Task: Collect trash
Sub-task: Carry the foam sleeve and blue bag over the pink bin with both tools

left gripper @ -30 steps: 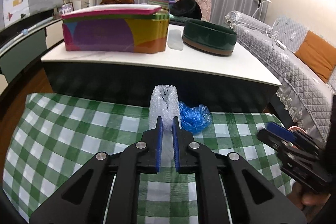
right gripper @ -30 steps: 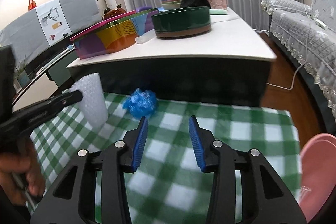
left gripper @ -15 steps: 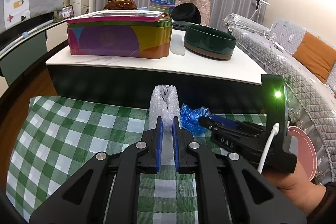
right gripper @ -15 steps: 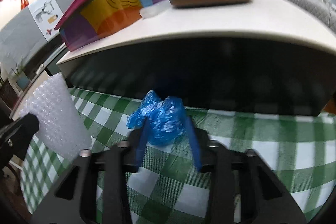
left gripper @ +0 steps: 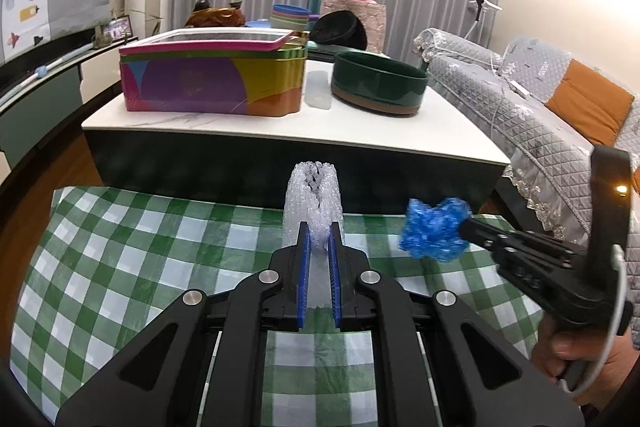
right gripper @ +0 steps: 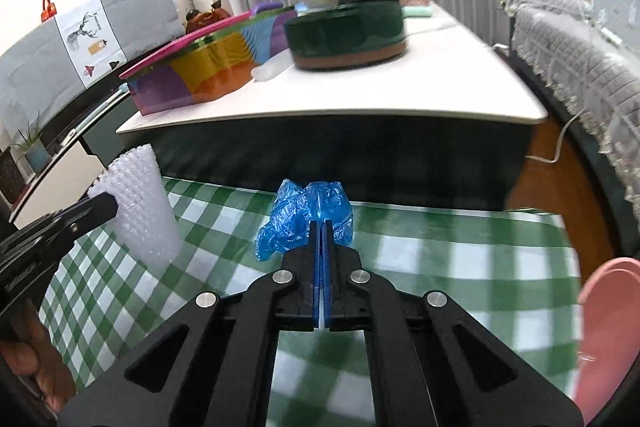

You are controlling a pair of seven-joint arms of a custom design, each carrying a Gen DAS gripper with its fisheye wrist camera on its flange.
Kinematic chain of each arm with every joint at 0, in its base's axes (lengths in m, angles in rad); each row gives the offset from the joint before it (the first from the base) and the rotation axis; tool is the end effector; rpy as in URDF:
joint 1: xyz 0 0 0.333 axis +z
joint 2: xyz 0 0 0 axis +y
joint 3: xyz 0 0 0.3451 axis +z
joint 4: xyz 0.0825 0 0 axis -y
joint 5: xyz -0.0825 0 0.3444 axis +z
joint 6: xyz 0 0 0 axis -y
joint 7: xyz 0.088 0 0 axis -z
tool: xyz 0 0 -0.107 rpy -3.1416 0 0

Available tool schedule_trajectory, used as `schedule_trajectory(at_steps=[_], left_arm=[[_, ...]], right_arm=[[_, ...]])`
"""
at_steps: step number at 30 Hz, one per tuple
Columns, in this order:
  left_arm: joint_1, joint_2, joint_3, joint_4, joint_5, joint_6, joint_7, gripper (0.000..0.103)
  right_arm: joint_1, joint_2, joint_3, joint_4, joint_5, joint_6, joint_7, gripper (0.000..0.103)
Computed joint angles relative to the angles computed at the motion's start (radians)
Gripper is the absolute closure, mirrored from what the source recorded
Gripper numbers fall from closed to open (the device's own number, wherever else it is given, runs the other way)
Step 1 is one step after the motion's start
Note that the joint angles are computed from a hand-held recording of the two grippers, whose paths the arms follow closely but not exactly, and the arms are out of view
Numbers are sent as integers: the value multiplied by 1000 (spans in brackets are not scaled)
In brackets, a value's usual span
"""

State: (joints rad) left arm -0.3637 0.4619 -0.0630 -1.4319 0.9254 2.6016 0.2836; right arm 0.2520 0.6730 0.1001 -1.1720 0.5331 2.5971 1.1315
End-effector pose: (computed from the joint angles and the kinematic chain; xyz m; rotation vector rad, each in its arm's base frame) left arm 0.6477 -0.3008 0.5432 -1.8388 1.4475 -0.8871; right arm 0.7351 0.2292 0.5178 -1.8956 1.2679 -0.2570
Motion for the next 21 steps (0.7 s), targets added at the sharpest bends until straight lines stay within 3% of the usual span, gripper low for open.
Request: schedule_trajectory(at_steps=[9, 21], left_arm=[[-22, -32, -7, -26, 32, 29, -29, 94], [-54, -69, -25, -66, 93, 52, -78, 94]], right_arm=[[-29, -198, -20, -242, 22, 108, -80, 102], [-89, -400, -32, -437, 119, 146, -197, 102]])
